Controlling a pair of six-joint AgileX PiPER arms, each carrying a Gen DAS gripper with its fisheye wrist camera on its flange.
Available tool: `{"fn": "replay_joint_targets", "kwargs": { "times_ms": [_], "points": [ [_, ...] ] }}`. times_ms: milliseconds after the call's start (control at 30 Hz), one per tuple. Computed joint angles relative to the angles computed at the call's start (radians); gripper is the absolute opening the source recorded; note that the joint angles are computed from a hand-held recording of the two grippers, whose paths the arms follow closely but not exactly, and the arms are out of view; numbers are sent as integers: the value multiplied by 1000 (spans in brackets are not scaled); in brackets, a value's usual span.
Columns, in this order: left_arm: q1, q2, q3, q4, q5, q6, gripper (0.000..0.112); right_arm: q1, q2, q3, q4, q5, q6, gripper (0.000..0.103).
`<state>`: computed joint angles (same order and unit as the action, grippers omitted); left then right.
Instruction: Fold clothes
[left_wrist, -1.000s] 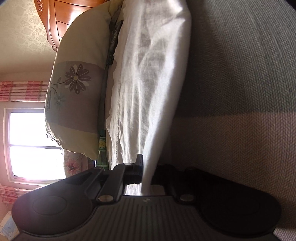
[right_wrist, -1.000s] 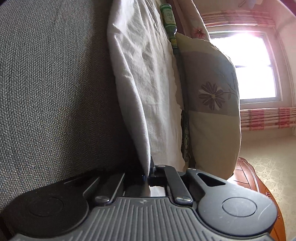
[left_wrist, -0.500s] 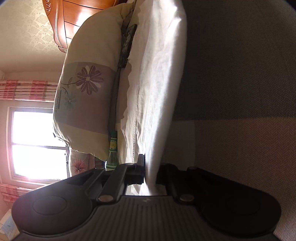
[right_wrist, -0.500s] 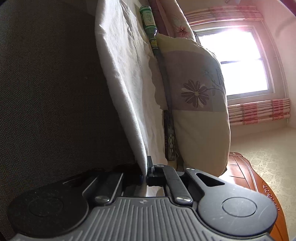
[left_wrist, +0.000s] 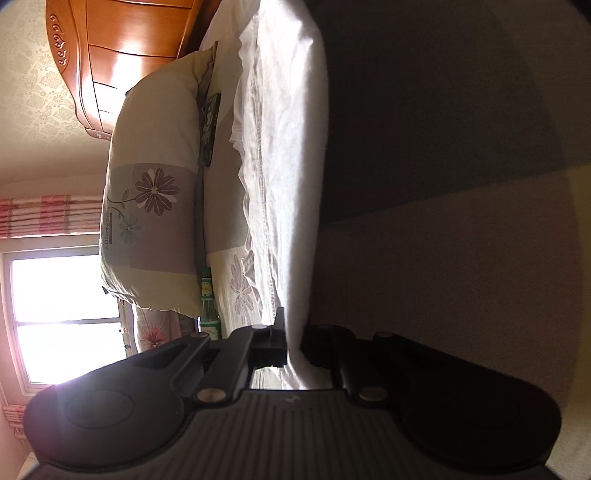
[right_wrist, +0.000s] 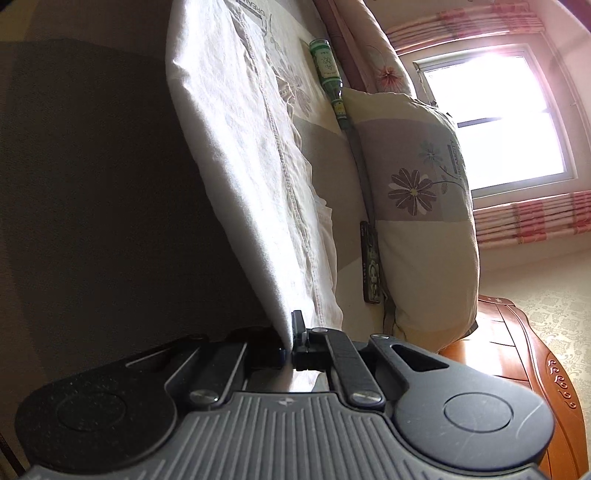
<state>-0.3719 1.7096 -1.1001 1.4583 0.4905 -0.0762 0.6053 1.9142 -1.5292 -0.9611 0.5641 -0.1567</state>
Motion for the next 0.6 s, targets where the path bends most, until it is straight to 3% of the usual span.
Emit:
{"fn": "replay_joint_targets", "kwargs": {
  "times_ms": [233, 433, 467, 500, 600],
  "points": [
    [-117, -169, 209, -28, 95, -30, 2, 88, -180, 229, 9, 52, 55, 6],
    [-147, -176, 289, 24, 112, -129, 3, 144, -201, 246, 91, 134, 6, 7],
    [-151, -176, 298, 11, 115, -129, 4, 159, -204, 251, 106, 154, 13, 8],
    [-157, -179, 306, -31, 121, -108, 11, 167, -202, 249, 130, 170, 9, 10],
    [-173, -213, 336, -98, 129, -57, 13, 159, -190, 218, 233, 205, -46, 18]
  ]
}}
